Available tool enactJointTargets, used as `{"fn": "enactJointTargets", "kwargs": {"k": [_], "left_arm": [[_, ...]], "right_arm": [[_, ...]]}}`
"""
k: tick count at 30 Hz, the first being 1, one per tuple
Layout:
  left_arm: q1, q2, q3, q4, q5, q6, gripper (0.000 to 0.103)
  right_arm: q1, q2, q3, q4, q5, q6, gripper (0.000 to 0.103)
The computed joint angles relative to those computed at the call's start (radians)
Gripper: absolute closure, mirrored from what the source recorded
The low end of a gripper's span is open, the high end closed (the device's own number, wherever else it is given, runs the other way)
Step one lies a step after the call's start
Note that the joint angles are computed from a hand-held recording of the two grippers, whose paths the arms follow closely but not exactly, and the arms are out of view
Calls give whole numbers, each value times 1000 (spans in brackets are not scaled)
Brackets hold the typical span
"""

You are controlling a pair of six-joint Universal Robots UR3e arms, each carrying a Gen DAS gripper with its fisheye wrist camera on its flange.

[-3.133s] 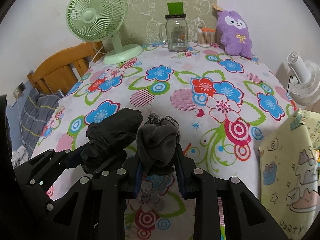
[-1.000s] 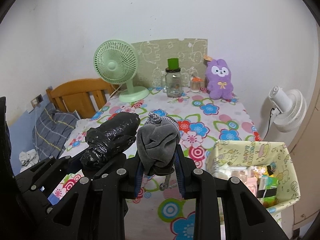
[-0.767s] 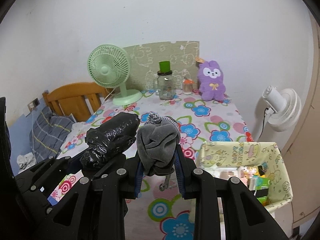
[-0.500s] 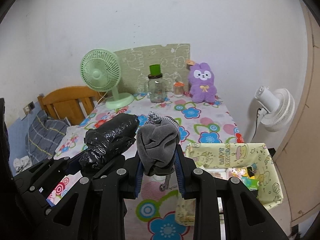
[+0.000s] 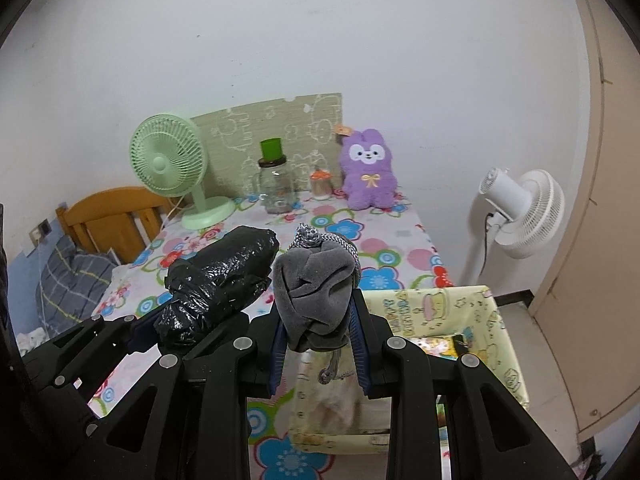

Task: Organize soft objects
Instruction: 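Lift and carry the sock and black bag with both tools to the gift box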

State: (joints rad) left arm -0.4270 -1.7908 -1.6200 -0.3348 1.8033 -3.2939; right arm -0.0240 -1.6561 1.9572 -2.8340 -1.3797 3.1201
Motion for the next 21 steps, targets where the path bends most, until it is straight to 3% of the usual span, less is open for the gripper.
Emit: {"fn": "enactJointTargets", "kwargs": {"k": [21], "left_arm": [[-86, -172, 205, -59, -31, 1, 64]], "right_arm": [[-188, -59, 92, 8, 77, -38, 71]]}}
